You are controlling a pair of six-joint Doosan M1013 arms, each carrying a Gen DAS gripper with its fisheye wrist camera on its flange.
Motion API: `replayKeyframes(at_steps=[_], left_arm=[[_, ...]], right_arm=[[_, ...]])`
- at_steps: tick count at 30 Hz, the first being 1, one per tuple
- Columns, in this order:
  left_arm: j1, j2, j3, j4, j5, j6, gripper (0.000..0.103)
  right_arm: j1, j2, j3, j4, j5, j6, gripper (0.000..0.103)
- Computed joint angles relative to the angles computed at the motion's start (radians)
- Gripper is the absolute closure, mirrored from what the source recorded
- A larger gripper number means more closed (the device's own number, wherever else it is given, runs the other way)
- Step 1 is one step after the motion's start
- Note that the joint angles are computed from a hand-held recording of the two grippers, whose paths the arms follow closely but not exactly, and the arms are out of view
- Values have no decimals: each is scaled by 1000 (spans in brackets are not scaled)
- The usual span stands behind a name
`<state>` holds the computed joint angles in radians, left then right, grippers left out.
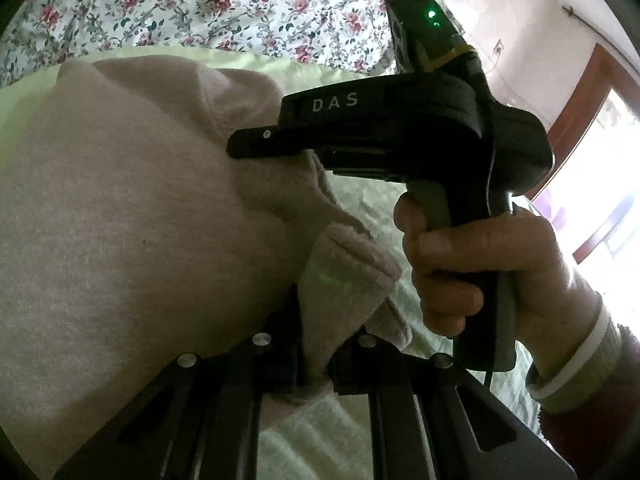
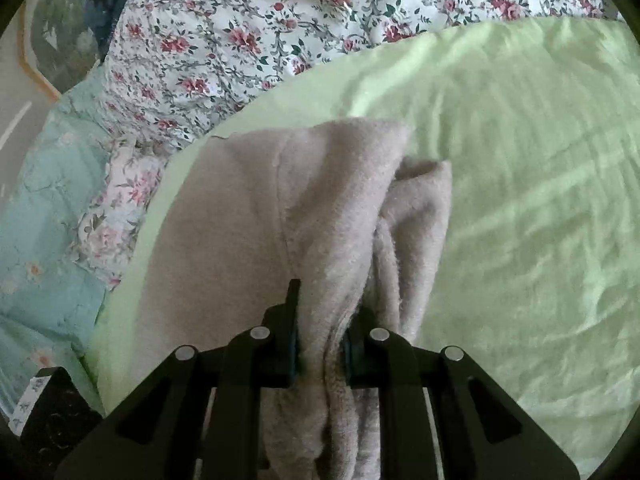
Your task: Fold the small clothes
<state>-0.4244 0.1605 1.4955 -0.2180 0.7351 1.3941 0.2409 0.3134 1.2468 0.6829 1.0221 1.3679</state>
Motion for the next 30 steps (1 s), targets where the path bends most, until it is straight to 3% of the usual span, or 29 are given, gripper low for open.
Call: replayKeyframes(at_steps=[4, 8, 9, 10, 11, 12, 13, 14, 16, 19, 22, 25, 30], left_arm=[[4, 0, -2, -1, 13, 8, 93], [8, 5, -23, -30, 60, 34, 73], [12, -8, -18, -51, 70, 50, 69], [15, -24, -6, -70, 67, 63, 60], [21, -43, 6, -86, 58, 72, 43], [24, -63, 15, -68, 54, 48, 34], [29, -83, 26, -49, 44, 24, 19], [38, -103, 38, -37, 26, 9, 16], [60, -131, 52, -22, 12, -16, 13], [109, -151, 61, -2, -4, -78, 1], [165, -136, 55, -40, 6, -99, 1], [222, -105, 46, -185, 32, -38, 1], [255, -55, 33, -271, 77, -5, 1]], right_arm=[[17, -11, 1, -66, -24, 27, 85], [22, -22, 13, -115, -38, 62, 81], [23, -31, 19, -149, -46, 92, 71], [20, -40, 29, -154, -51, 99, 68], [15, -51, 40, -143, -54, 102, 63], [6, -67, 57, -126, -62, 108, 50], [1, -81, 74, -117, -74, 116, 41], [-5, -94, 90, -107, -86, 116, 28], [-19, -115, 116, -55, -90, 89, 26], [-37, -122, 134, 6, -61, 85, 25], [-38, -114, 133, 24, -40, 88, 24], [-41, -98, 126, 64, -21, 81, 24], [-38, -61, 98, 87, 21, 83, 24]])
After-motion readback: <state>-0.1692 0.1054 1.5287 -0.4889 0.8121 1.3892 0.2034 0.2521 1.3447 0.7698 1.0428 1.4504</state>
